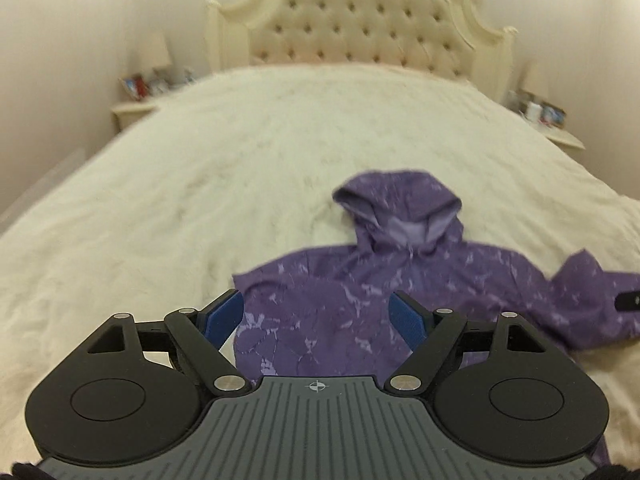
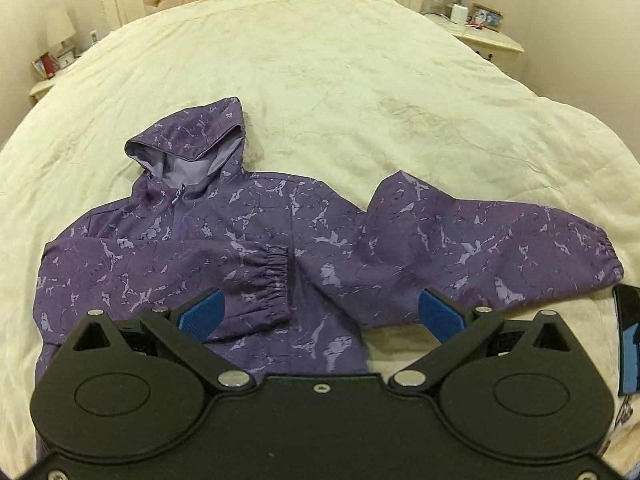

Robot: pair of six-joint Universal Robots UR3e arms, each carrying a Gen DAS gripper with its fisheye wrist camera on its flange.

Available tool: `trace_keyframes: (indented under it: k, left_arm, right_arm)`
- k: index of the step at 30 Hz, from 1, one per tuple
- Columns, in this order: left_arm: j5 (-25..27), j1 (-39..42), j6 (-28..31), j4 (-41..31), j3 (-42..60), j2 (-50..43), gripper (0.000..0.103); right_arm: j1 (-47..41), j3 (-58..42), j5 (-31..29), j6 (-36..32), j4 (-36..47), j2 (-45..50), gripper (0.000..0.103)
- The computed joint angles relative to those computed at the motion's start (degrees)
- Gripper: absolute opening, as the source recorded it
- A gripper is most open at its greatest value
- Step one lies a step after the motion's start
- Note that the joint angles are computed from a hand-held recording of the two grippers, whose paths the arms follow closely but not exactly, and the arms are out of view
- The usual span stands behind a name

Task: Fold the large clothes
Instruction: 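Move the right gripper to the other outstretched sleeve cuff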

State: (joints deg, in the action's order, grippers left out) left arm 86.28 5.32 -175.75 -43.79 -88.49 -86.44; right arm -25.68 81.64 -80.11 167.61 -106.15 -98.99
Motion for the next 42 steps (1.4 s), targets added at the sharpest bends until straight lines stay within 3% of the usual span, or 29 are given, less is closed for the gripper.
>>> trace_keyframes:
  k: [2, 8, 15, 19, 27, 31, 37, 39, 42]
  left_arm:
    - [7.5, -6.0, -4.4, 0.4, 0.8, -0.3, 0.079]
    - [18.0, -19.7, -14.0, -13.4, 10.7, -5.7, 0.079]
    - [25.1, -29.7, -26.7, -22.5, 17.5, -10.7, 0.079]
    - [27.9, -32.6, -30.2, -27.3, 23.6, -14.2, 0.079]
    - [29.7, -34.7, -35.9, -37.7, 35.0, -20.7, 0.079]
    - [29.7, -35.1, -35.8, -39.6, 37.7, -22.5, 0.079]
    - [28.9, -35.2, -35.7, -42.5, 41.8, -25.0, 0.079]
    - [28.7, -35.2, -35.4, -43.2, 42.8, -25.8, 0.079]
    - [28.5, -35.5, -35.4, -44.6, 44.7, -27.0, 0.079]
  right_arm:
    - [-4.6, 0.6, 3.4, -5.0, 1.8, -0.7, 0.102]
    - [-17.3, -0.5, 10.4, -17.6, 8.4, 1.7, 0.102]
    - [-26.7, -3.9, 14.1, -27.0, 9.8, 8.8, 0.102]
    - [-30.0, -12.4, 14.7, -28.8, 10.9, 17.0, 0.102]
    - [-32.9, -37.6, 11.0, -26.9, 13.6, 37.4, 0.102]
    - [-33.4, -50.6, 8.3, -25.2, 16.6, 46.3, 0.102]
    - [-34.0, -72.3, 4.6, -25.9, 27.9, 59.1, 0.102]
    - [-34.1, -74.9, 4.1, -26.8, 29.8, 60.9, 0.102]
    - [-33.9, -68.9, 3.3, -27.9, 27.5, 58.7, 0.102]
